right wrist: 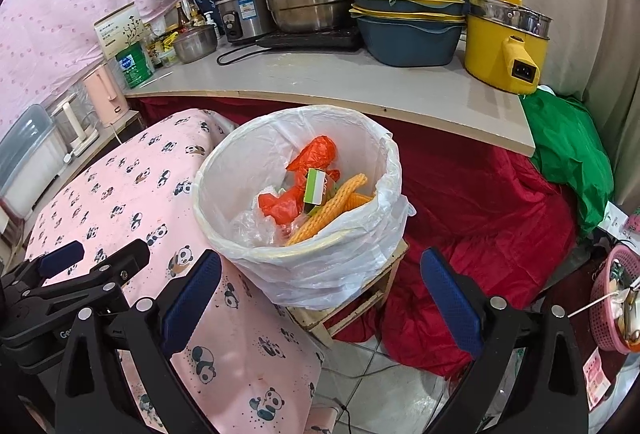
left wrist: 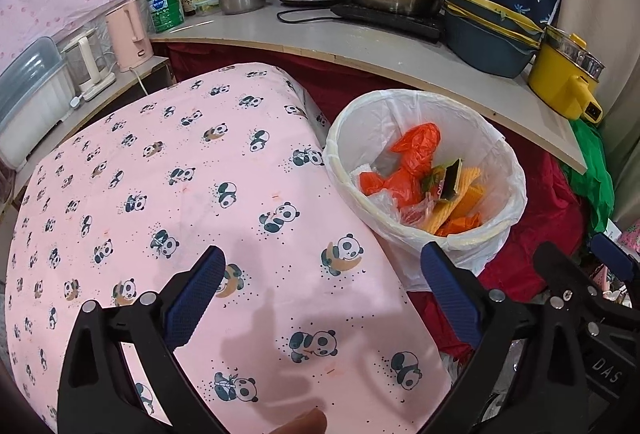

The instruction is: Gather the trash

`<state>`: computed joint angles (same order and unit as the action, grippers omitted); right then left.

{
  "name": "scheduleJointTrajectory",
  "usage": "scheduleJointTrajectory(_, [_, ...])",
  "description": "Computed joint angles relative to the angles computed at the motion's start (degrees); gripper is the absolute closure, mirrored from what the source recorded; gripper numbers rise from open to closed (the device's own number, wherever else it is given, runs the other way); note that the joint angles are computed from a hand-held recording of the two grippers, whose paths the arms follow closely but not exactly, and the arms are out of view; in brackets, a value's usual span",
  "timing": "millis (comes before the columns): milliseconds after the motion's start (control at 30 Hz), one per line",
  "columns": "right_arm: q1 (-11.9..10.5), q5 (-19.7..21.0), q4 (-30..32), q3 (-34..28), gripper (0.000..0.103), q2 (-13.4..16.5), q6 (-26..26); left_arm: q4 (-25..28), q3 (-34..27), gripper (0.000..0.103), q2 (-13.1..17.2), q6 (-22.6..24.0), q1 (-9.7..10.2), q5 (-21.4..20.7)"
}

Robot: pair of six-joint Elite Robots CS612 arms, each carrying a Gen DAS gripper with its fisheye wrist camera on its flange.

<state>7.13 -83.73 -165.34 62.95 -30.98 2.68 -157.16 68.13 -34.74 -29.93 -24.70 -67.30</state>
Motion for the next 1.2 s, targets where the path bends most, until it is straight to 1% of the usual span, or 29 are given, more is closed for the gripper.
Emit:
scheduleJointTrajectory(267, [-0.1, -0.5, 0.4, -0.7, 0.007, 0.5, 0.1, 0.1, -0.8, 0.009, 0.7, 0.8, 0.04, -0.5])
scheduleJointTrajectory(767, [0.0, -1.0, 0.5, -1.0, 0.007, 0.8, -0.3, -0.8, -1.2, 0.009, 1.1, 2.2, -0.21, 0.5])
scheduleJointTrajectory(1000, [0.0, -1.1, 0.5, -1.0, 0.007, 0.8, -0.3, -0.6, -1.2, 0.009, 1.0, 2.2, -0.16, 0.3])
scheduleJointTrajectory(1200, [0.0, -1.3, 0.3, -1.0, 0.007, 0.8, -0.4, -0.1, -1.1, 0.009, 1.0, 1.4, -0.23, 1.1])
